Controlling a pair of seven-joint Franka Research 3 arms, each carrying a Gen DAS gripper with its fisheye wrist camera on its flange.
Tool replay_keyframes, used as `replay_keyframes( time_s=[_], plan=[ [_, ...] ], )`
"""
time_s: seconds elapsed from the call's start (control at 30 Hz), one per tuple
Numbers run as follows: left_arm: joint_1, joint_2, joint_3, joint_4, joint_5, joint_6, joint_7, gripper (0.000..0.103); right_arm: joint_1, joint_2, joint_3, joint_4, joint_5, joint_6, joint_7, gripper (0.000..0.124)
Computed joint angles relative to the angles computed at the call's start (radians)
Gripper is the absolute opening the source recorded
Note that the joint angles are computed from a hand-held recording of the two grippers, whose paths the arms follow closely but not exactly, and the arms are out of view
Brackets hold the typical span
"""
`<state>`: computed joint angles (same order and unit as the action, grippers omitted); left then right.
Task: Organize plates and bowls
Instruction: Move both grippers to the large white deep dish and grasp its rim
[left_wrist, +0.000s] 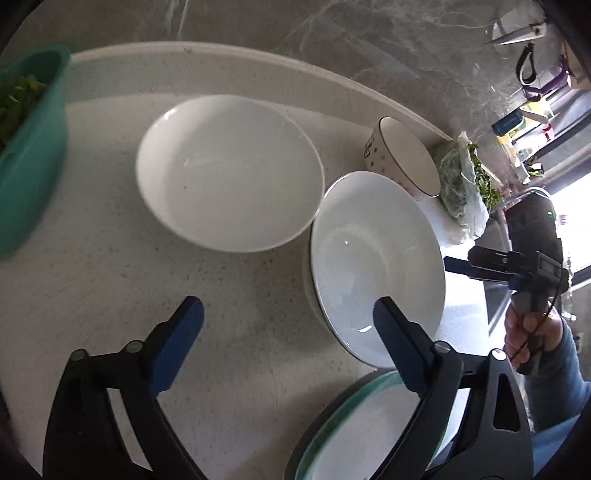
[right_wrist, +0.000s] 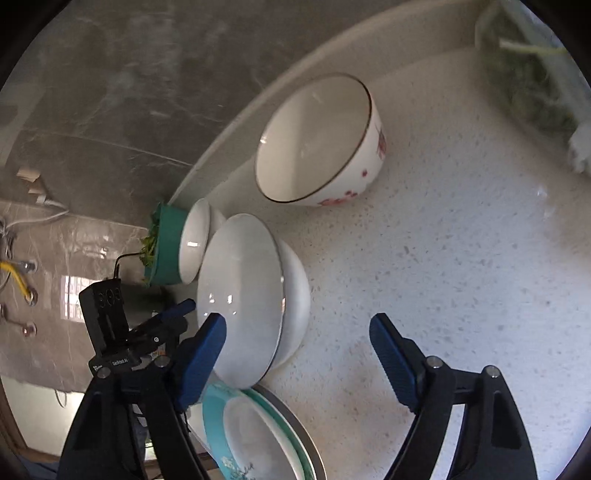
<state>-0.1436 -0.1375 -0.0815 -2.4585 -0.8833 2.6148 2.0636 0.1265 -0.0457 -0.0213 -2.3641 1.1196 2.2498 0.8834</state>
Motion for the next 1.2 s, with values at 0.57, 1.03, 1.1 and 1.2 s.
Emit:
replay_keyframes(
  time_s=[0.57,1.03,1.1,1.2],
  plan=[
    [0.041,0.1,-0.054,0.056,-0.081,-0.037,0.062,0.027,-0.017,0.151,0.032,0.133,-0.057,-0.096,0.016,0.054],
    [0.038,0.099,-0.05,0.073,-0.099,-0.086,0.089,0.012,-0.013,0.153,0.044,0.128,-0.034,-0.106,-0.002,0.024],
    [0.038,0.099,-0.052,0.075,-0.088,-0.086,0.082,0.012,-0.013,0.153,0.044,0.128,-0.028,-0.108,0.003,0.024],
    [0.038,0.102,-0.054,0.078,-0.085,-0.085,0.072,0.011,-0.011,0.151,0.045,0.128,-0.033,-0.105,0.007,0.024]
  ],
)
